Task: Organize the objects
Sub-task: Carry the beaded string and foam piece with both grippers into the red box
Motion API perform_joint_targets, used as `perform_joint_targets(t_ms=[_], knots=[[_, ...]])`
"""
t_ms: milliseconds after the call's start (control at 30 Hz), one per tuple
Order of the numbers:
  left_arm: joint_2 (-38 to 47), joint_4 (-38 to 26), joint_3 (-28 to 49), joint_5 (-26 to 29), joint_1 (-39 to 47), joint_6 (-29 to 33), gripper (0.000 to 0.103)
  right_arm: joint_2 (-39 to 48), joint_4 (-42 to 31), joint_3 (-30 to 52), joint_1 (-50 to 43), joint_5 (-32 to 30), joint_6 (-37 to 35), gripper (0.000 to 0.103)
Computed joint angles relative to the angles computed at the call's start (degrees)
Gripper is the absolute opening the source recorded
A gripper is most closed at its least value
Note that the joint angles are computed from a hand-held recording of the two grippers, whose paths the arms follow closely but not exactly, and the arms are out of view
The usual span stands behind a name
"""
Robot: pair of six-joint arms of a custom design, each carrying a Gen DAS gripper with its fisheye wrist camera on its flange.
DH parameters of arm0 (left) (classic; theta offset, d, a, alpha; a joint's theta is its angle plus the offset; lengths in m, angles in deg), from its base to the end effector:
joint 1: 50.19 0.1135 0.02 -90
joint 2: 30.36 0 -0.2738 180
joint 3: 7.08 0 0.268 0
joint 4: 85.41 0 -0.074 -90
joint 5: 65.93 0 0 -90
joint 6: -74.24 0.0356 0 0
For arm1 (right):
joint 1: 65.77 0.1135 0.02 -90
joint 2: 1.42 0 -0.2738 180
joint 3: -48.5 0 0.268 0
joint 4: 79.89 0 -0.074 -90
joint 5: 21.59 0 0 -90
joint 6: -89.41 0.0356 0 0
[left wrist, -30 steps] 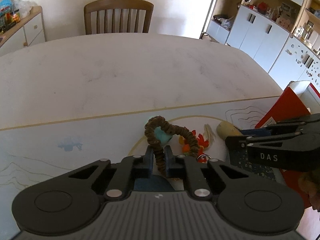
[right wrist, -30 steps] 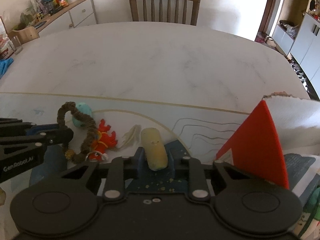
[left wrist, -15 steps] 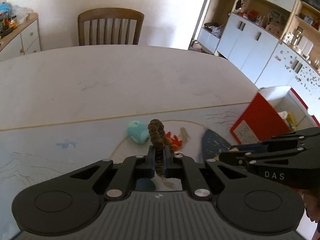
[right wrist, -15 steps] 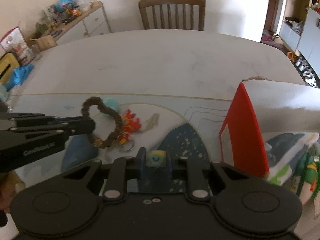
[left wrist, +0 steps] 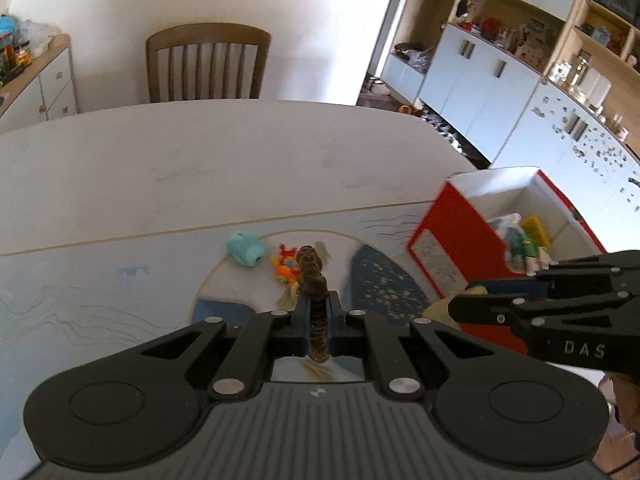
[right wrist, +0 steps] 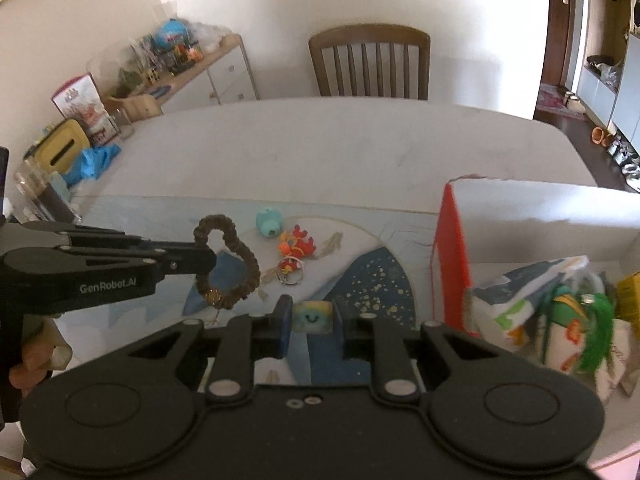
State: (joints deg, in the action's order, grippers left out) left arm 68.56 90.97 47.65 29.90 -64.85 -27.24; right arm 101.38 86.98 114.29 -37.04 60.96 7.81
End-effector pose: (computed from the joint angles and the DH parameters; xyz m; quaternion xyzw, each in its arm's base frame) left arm 0.3165 -0.0865 0.1161 0.0442 0.9309 -0.1275 0.3394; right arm 0.3176 0.1794 0.1353 -0.1874 0.9195 0.1662 0.3030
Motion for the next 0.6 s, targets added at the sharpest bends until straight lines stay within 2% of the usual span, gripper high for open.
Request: perform_joint_targets(t_ms=[300,600], knots=[[-7.0,-3.9,0.4,-2.0,-8.3,-3.5,0.007,-10.2,1.3,-8.2,-6.2,-3.2,-2.2,0.019],[-6.1,-6.7,6.9,-6.2,-18.1,-5.4,0.007,-17.7,0.7,-13.4,-18.1,-7.2,-7.3,0.019]])
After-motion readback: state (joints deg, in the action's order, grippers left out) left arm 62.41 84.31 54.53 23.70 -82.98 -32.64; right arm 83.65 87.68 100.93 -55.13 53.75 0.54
